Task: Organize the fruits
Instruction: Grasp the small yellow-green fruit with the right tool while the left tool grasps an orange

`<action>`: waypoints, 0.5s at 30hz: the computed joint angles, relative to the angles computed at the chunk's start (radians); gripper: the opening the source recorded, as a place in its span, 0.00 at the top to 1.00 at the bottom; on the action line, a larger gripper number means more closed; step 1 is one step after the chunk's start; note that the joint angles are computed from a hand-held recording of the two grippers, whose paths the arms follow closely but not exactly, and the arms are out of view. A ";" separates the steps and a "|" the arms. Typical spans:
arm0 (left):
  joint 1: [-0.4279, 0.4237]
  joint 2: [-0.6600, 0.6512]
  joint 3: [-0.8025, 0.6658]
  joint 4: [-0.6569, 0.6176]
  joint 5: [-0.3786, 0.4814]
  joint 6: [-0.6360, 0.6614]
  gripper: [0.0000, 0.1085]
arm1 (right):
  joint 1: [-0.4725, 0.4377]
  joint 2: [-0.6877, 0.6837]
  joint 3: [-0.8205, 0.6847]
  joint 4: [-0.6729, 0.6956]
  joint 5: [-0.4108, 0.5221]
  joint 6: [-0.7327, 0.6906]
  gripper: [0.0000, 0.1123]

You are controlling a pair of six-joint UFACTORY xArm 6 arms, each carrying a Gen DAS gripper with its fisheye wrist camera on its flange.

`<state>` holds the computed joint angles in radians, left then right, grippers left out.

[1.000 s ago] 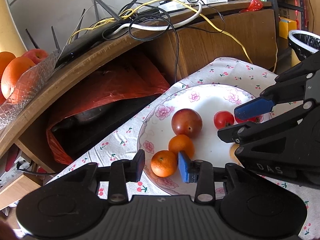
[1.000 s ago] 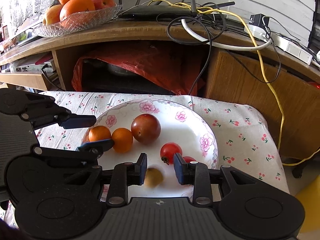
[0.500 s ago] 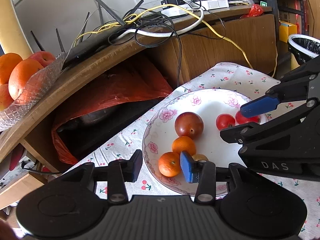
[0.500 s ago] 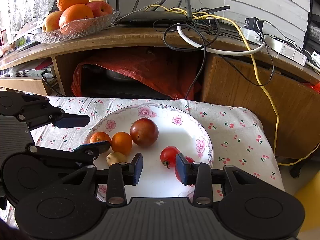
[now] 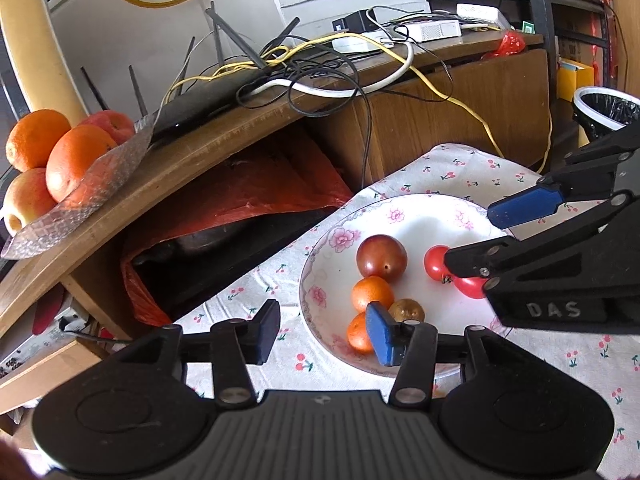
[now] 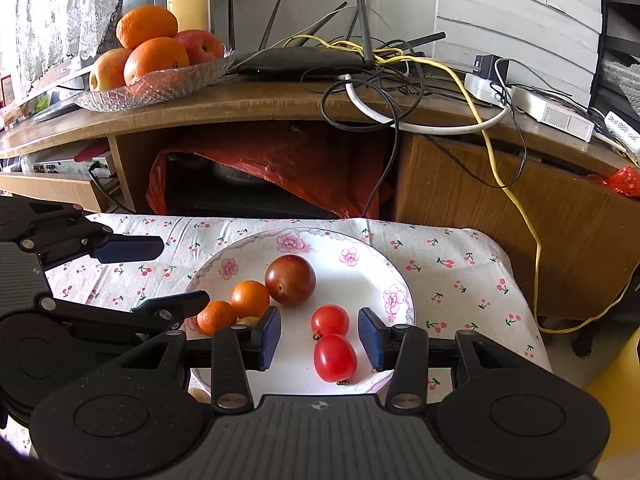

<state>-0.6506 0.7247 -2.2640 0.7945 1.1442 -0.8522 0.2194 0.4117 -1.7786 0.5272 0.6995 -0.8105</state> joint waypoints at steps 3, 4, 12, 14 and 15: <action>-0.005 -0.061 0.092 -0.001 -0.017 -0.022 0.48 | -0.003 -0.019 0.018 0.014 0.009 -0.010 0.66; -0.007 -0.083 0.126 -0.003 -0.023 -0.029 0.48 | -0.004 -0.028 0.028 0.022 0.012 -0.018 0.66; -0.025 -0.249 0.386 -0.107 -0.128 -0.059 0.47 | -0.008 -0.116 0.126 0.045 0.061 -0.075 0.66; -0.031 -0.254 0.403 -0.120 -0.139 -0.054 0.47 | -0.010 -0.129 0.142 0.042 0.077 -0.075 0.66; -0.033 -0.257 0.413 -0.114 -0.149 -0.059 0.46 | -0.010 -0.137 0.152 0.038 0.080 -0.072 0.66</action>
